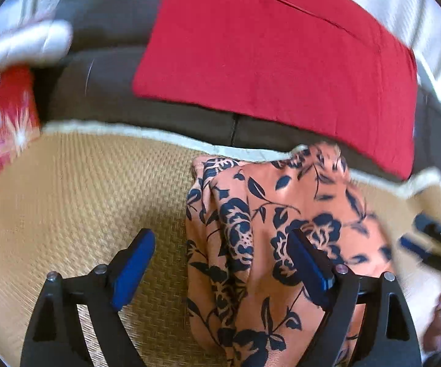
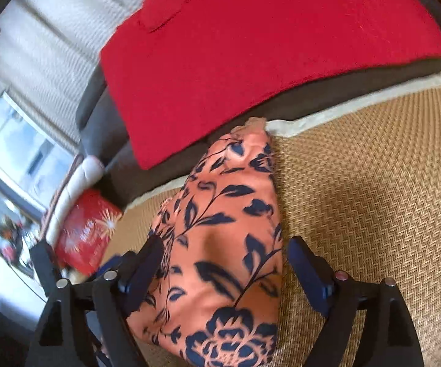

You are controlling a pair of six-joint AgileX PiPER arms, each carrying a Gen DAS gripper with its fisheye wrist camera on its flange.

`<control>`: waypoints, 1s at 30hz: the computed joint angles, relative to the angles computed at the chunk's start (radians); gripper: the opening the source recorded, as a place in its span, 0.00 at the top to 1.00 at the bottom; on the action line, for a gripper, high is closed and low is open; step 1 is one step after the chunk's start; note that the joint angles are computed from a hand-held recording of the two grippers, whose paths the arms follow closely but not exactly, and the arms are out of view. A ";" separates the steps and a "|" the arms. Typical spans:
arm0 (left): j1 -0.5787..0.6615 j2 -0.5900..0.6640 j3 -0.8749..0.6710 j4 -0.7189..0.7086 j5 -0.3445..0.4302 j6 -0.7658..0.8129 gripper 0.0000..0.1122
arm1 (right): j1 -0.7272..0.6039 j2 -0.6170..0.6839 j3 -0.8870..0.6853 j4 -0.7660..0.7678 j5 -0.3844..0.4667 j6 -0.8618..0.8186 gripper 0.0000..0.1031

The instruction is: Fold small clothes

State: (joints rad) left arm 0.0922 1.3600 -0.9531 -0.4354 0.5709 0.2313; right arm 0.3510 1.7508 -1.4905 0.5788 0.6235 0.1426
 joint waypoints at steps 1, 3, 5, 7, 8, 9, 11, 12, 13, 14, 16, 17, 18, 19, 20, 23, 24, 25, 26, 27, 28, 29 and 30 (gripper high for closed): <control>0.044 0.014 -0.007 -0.087 0.040 0.064 0.21 | -0.014 0.013 -0.009 0.041 0.017 -0.024 0.17; 0.097 0.057 -0.035 -0.160 0.109 0.109 0.21 | -0.034 0.042 -0.028 0.105 0.042 -0.066 0.17; 0.138 0.099 -0.060 -0.180 0.175 0.103 0.21 | -0.043 0.065 -0.035 0.138 0.043 -0.079 0.17; 0.187 0.119 -0.058 -0.249 0.225 0.153 0.21 | -0.046 0.100 -0.060 0.146 0.050 -0.080 0.17; 0.206 0.134 -0.059 -0.281 0.252 0.171 0.21 | -0.048 0.123 -0.083 0.148 0.059 -0.075 0.17; 0.216 0.149 -0.062 -0.298 0.276 0.178 0.21 | -0.050 0.140 -0.090 0.160 0.064 -0.077 0.17; 0.226 0.159 -0.060 -0.311 0.304 0.196 0.21 | -0.049 0.178 -0.119 0.177 0.091 -0.066 0.16; 0.222 0.161 -0.060 -0.311 0.312 0.203 0.21 | -0.043 0.192 -0.135 0.160 0.098 -0.049 0.16; 0.222 0.162 -0.060 -0.310 0.315 0.210 0.21 | -0.038 0.208 -0.149 0.151 0.099 -0.044 0.17; 0.217 0.160 -0.059 -0.310 0.318 0.218 0.21 | -0.030 0.225 -0.169 0.142 0.109 -0.037 0.17; 0.218 0.165 -0.057 -0.328 0.332 0.231 0.21 | -0.024 0.246 -0.185 0.166 0.122 -0.049 0.17; 0.213 0.175 -0.059 -0.344 0.337 0.232 0.21 | -0.018 0.259 -0.196 0.185 0.130 -0.057 0.16; 0.215 0.188 -0.059 -0.368 0.355 0.241 0.21 | -0.010 0.262 -0.198 0.178 0.122 -0.051 0.15; 0.214 0.203 -0.063 -0.379 0.367 0.245 0.21 | -0.002 0.259 -0.195 0.166 0.110 -0.043 0.14; 0.216 0.219 -0.068 -0.394 0.388 0.249 0.21 | 0.008 0.261 -0.199 0.152 0.102 -0.034 0.14; 0.236 0.250 -0.058 -0.457 0.432 0.277 0.21 | 0.013 0.262 -0.182 0.190 0.075 -0.057 0.14; 0.251 0.265 -0.059 -0.479 0.453 0.291 0.21 | 0.013 0.262 -0.174 0.211 0.066 -0.072 0.14; 0.262 0.273 -0.059 -0.488 0.466 0.287 0.21 | 0.010 0.257 -0.161 0.229 0.060 -0.089 0.14; 0.267 0.268 -0.063 -0.477 0.460 0.263 0.21 | 0.011 0.259 -0.159 0.235 0.056 -0.092 0.14; 0.288 0.256 -0.056 -0.476 0.455 0.261 0.21 | 0.012 0.260 -0.160 0.236 0.054 -0.093 0.14; 0.323 0.236 -0.032 -0.497 0.441 0.283 0.21 | 0.010 0.253 -0.151 0.238 0.053 -0.096 0.14; 0.353 0.224 -0.022 -0.519 0.433 0.298 0.21 | 0.011 0.255 -0.153 0.236 0.055 -0.096 0.14; 0.374 0.219 -0.021 -0.517 0.433 0.296 0.21 | 0.009 0.253 -0.152 0.235 0.057 -0.097 0.14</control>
State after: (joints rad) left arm 0.4660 1.5789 -0.9739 -0.9528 1.0037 0.5276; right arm 0.3604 2.0036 -1.6428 0.8134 0.6805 0.0451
